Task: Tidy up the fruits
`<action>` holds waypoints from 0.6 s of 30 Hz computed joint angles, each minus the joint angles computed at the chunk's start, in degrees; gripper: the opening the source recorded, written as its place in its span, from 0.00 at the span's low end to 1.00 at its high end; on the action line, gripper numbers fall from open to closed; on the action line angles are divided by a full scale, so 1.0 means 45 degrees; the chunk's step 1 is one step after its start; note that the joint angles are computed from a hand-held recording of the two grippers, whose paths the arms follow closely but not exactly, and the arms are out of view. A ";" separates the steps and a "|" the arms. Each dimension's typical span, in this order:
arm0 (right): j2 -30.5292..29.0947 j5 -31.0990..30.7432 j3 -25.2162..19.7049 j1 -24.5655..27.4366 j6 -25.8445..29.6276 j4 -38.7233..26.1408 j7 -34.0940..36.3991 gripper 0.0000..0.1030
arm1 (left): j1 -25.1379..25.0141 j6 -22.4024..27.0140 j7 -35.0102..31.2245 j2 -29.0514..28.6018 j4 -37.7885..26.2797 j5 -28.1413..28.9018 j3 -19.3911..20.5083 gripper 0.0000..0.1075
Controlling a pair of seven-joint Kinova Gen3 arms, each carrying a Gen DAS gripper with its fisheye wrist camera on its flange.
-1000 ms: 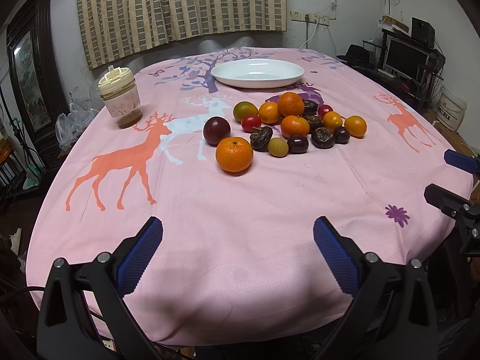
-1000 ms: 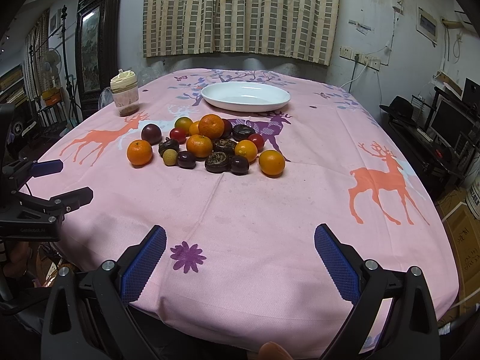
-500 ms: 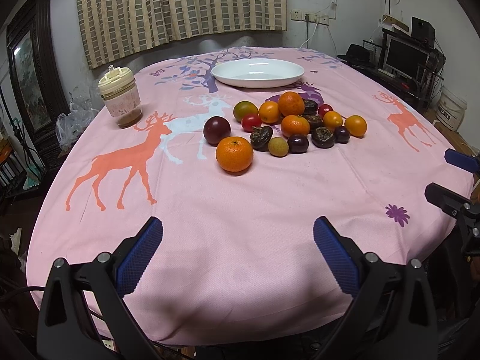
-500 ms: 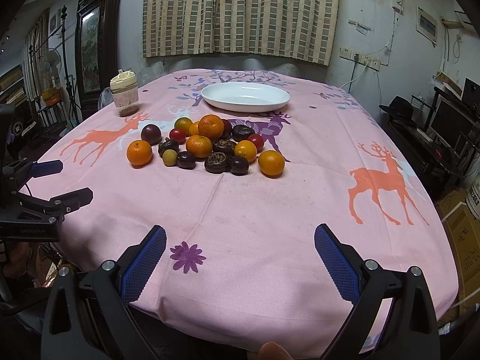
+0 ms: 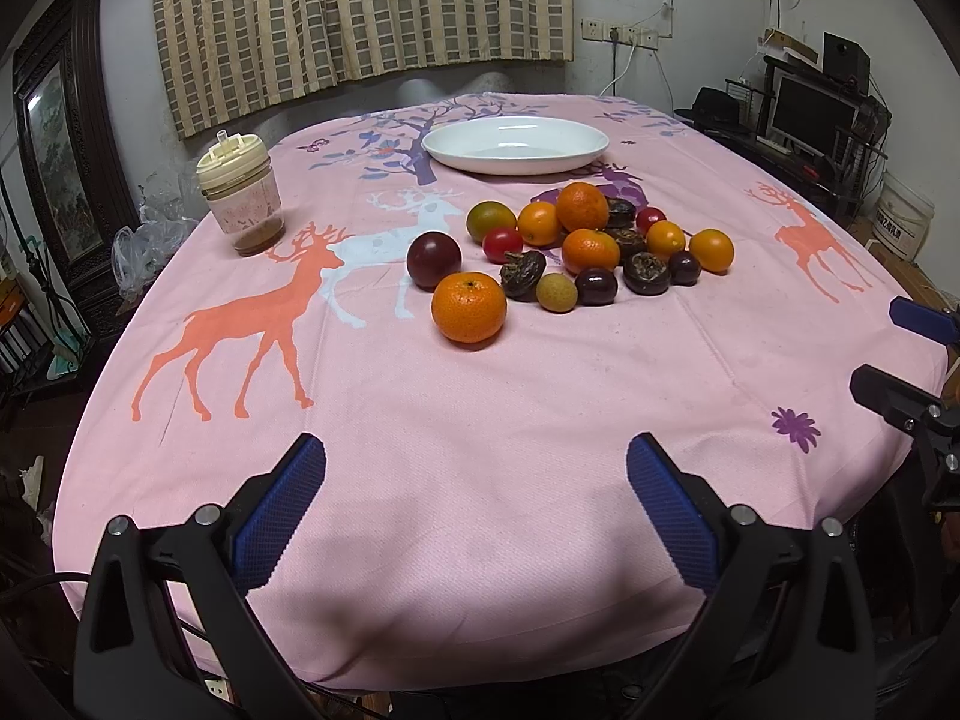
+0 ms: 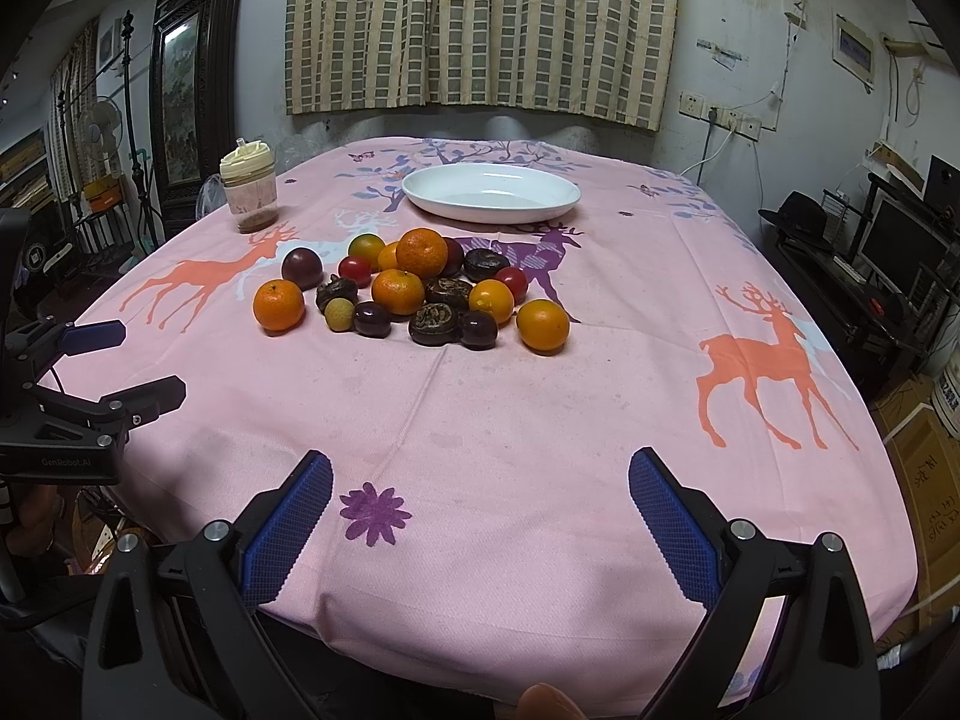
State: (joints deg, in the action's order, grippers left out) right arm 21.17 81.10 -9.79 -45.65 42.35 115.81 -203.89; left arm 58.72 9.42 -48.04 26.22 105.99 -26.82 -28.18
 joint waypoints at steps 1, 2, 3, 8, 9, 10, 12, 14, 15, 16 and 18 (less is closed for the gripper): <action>0.0000 0.0000 -0.0001 0.0001 0.0000 0.0000 0.0000 0.96 | 0.0009 -0.0004 0.0001 0.0000 0.0005 0.0005 -0.0009 0.92; -0.0004 0.0019 -0.0001 0.0001 -0.0007 0.0010 -0.0015 0.96 | 0.0010 -0.0004 -0.0004 0.0000 0.0005 0.0010 -0.0011 0.92; 0.0001 0.0012 -0.0003 0.0009 -0.0011 0.0004 -0.0002 0.96 | -0.0013 -0.0026 -0.0017 0.0009 0.0008 0.0017 0.0001 0.92; 0.0007 0.0018 -0.0005 0.0017 -0.0016 0.0003 -0.0016 0.96 | 0.0008 0.0004 -0.0046 0.0004 -0.0004 0.0046 -0.0009 0.92; 0.0007 0.0018 -0.0005 0.0017 -0.0016 0.0003 -0.0016 0.96 | -0.0004 0.0004 -0.0049 0.0009 -0.0008 0.0050 0.0000 0.92; 0.0007 0.0018 -0.0005 0.0017 -0.0016 0.0003 -0.0016 0.96 | 0.0001 0.0005 -0.0049 0.0003 -0.0006 0.0051 -0.0002 0.92; 0.0007 -0.0021 -0.0013 0.0007 0.0001 -0.0020 0.0017 0.96 | 0.0004 0.0002 -0.0044 0.0009 -0.0009 0.0053 -0.0007 0.92; 0.0011 -0.0068 -0.0012 -0.0010 0.0015 -0.0063 0.0076 0.96 | 0.0008 0.0015 -0.0049 0.0009 -0.0015 0.0058 -0.0009 0.92; 0.0016 -0.0097 -0.0007 -0.0012 0.0011 -0.0091 0.0108 0.96 | -0.0004 0.0023 -0.0050 0.0017 -0.0023 0.0058 0.0002 0.92; 0.0021 -0.0134 -0.0002 -0.0024 0.0022 -0.0118 0.0141 0.96 | -0.0013 0.0027 -0.0054 0.0006 -0.0018 0.0055 0.0017 0.92; 0.0028 -0.0191 0.0013 -0.0049 0.0032 -0.0168 0.0203 0.96 | -0.0045 0.0020 -0.0062 0.0014 -0.0021 0.0054 0.0044 0.92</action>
